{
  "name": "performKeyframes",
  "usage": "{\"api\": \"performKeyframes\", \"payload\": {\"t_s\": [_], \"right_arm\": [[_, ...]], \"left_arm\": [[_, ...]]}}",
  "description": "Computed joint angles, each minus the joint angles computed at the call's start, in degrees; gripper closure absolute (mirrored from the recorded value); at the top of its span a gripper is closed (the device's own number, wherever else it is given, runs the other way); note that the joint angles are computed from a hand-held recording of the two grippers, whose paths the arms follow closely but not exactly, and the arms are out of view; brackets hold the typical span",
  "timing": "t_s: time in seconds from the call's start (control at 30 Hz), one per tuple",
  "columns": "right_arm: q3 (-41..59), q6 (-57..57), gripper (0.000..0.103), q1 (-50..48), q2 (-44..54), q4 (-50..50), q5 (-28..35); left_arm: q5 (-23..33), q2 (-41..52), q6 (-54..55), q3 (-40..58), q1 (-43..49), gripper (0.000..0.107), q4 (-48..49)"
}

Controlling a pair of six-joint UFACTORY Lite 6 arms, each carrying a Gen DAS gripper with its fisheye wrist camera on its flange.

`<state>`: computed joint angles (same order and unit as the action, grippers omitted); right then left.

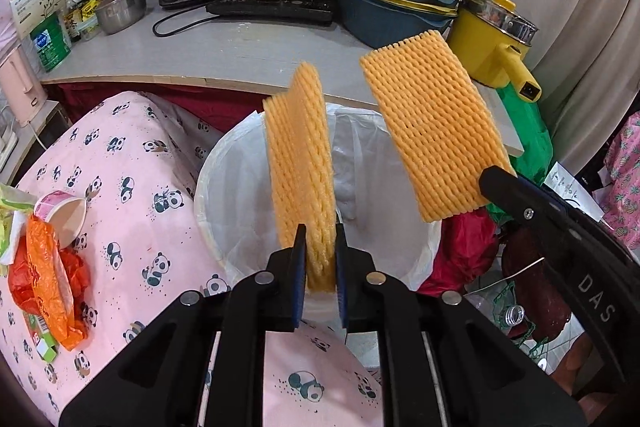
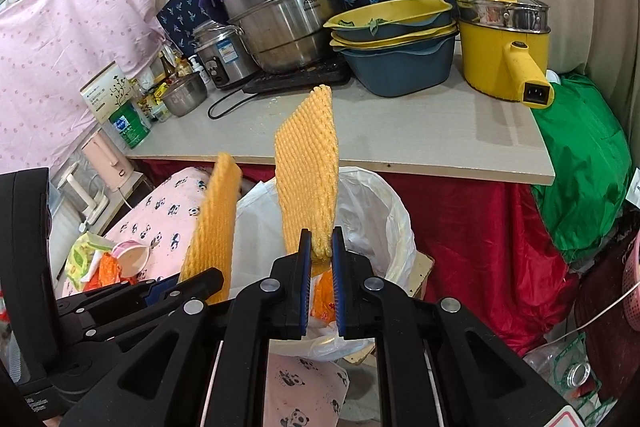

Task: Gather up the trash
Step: 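Carry both foam sleeves over the bin and open both tools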

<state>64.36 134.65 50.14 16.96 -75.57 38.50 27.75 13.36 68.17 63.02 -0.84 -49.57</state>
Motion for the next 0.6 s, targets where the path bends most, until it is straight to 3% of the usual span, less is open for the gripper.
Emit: {"api": "performKeyframes", "payload": {"t_s": [0.13,0.17,0.4,0.6], "right_arm": [[1.3,-0.7,0.093,-1.5,1.7,-0.2,-1.4],[1.6,-0.7,0.093,-1.9,2.2,-0.3,-1.8],[5.2,-2.7,0.093,-3.5,5.7,0.3,-3.7],[9.2,-5.2,0.089,-4.2,9.1,1.6,-4.8]], "left_arm": [[-1.7,1.4,1.0,0.9,-0.4,0.061,-1.1],[-2.1,1.5,1.6,0.7,-0.3,0.059,-1.7],[-3.2,2.7,2.7,1.5,1.5,0.049,-3.0],[-2.9,3.9,2.0,2.9,4.0,0.048,-2.6]]}}
